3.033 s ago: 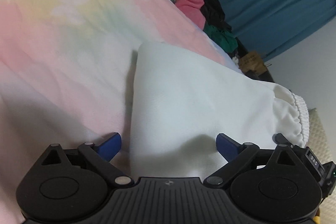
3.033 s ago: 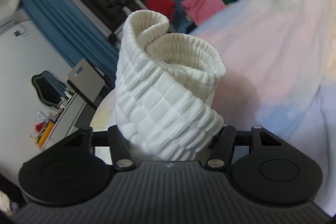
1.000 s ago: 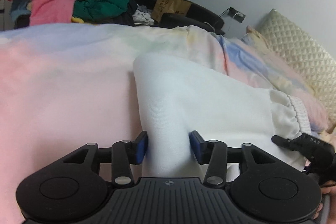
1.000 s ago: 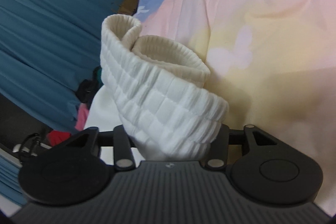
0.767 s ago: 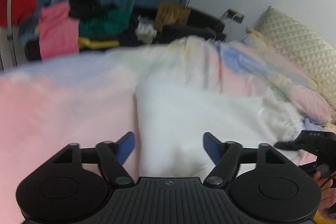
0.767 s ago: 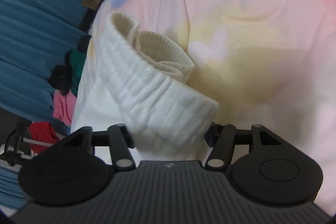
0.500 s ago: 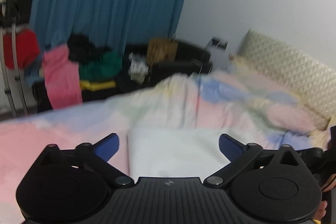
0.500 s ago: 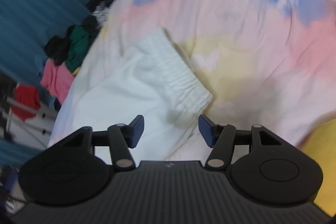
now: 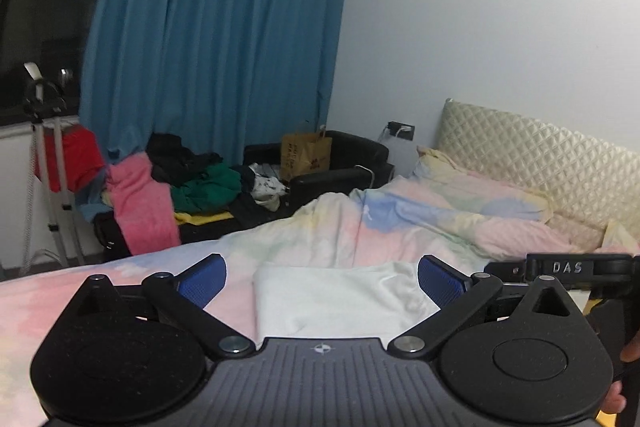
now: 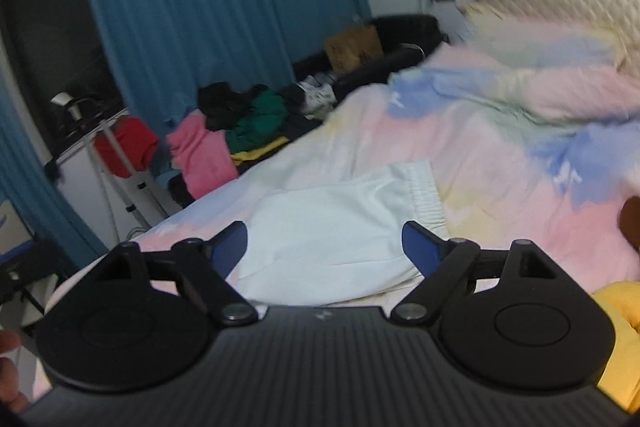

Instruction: Fold clothes

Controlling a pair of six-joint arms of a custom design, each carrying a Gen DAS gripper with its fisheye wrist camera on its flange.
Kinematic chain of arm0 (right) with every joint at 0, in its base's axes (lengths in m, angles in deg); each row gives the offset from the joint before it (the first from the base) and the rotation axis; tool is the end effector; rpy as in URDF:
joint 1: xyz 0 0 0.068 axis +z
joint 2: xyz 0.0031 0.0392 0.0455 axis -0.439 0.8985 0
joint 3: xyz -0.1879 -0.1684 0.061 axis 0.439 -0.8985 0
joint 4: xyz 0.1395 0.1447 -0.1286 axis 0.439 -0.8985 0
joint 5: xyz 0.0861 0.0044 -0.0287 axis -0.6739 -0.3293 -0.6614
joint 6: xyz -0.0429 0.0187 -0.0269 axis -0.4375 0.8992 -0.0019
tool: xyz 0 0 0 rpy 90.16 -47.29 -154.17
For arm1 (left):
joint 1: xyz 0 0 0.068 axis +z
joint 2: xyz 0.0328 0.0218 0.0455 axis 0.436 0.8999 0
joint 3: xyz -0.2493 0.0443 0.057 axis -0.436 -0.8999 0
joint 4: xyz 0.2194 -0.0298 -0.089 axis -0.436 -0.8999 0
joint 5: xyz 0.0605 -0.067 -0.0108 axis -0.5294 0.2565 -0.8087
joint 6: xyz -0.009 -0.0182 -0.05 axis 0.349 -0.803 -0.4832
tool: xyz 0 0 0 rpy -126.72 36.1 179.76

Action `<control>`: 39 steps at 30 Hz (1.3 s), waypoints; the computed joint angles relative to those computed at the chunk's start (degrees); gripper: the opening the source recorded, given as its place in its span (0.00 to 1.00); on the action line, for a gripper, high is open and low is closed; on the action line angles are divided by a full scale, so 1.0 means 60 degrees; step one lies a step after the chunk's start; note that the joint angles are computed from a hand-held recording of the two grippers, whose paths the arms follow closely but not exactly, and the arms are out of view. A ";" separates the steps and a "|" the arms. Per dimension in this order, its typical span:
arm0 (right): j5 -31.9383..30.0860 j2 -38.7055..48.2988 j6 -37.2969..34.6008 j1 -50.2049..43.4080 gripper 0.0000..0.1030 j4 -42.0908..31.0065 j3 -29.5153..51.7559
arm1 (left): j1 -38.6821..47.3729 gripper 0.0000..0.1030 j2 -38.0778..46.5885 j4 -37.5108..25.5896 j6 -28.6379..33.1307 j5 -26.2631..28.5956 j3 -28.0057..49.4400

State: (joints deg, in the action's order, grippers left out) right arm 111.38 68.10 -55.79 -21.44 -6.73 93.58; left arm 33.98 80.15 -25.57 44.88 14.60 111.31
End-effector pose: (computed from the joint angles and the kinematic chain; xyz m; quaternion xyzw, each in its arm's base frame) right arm 0.3048 0.0114 0.2733 0.2986 0.8014 0.0053 0.5182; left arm 0.3448 0.0220 0.3468 0.2860 0.7636 -0.2434 0.5252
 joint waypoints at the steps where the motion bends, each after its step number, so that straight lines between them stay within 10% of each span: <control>1: 0.0366 -0.0212 -0.0019 0.0352 0.83 0.0082 -0.0203 | 0.0176 1.00 -0.0275 0.0093 0.0049 0.0093 -0.0406; 14: 0.4848 0.0336 -0.0439 0.4067 0.83 0.2915 -0.2251 | 0.1686 1.00 -0.0736 0.1546 0.0707 0.0565 -0.3430; 39: 0.5019 0.2278 0.0686 0.4138 0.83 0.3898 -0.2676 | 0.1400 1.00 0.0116 0.3598 0.1194 -0.0254 -0.4956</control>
